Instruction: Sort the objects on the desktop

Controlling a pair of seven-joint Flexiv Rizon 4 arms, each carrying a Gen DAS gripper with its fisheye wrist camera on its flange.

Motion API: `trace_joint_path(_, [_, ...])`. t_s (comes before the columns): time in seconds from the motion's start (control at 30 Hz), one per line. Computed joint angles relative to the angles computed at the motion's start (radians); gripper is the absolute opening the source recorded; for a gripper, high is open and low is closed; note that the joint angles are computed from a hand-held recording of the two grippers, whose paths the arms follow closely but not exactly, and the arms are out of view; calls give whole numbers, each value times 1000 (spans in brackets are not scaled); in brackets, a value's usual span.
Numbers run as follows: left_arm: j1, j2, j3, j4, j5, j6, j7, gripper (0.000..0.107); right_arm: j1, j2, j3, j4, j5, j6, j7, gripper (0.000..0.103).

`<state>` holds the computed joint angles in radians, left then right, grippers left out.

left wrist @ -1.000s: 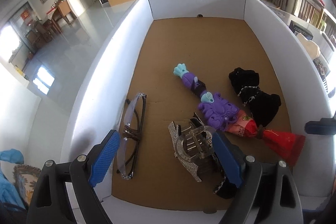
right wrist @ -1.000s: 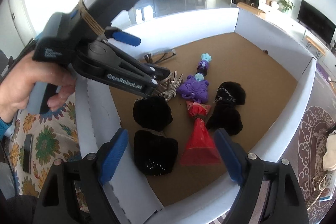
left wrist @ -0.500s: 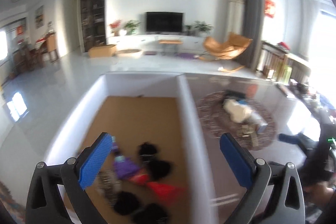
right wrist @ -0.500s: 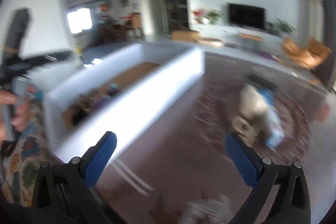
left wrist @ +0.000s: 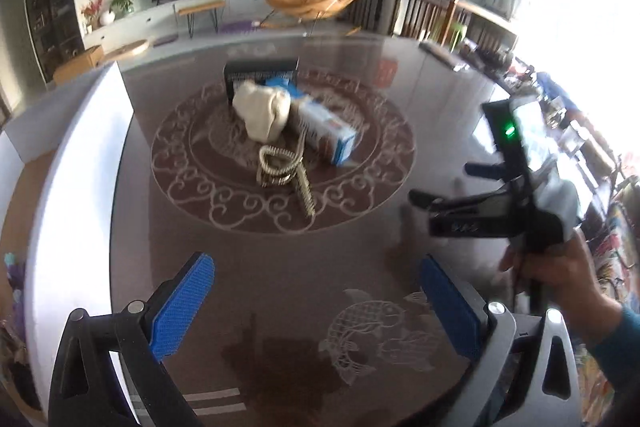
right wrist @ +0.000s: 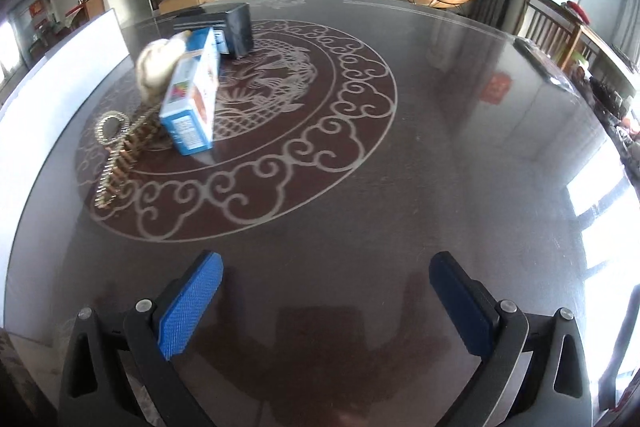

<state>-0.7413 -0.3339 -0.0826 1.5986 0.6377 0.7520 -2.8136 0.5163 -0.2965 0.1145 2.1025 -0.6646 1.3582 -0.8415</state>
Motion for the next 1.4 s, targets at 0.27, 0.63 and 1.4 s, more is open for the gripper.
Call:
trace_joint_path(0.27, [34, -82, 54, 22, -21, 19, -43, 103, 26, -19, -63, 14, -58, 94, 45, 103])
trace_joint_path(0.63, [17, -121, 87, -18, 18, 1, -49, 103, 23, -18, -63, 18, -65, 98, 52, 103])
trace_joint_path(1.4, [18, -116, 79, -19, 24, -9, -57, 103, 23, -18, -63, 18, -67, 98, 54, 103])
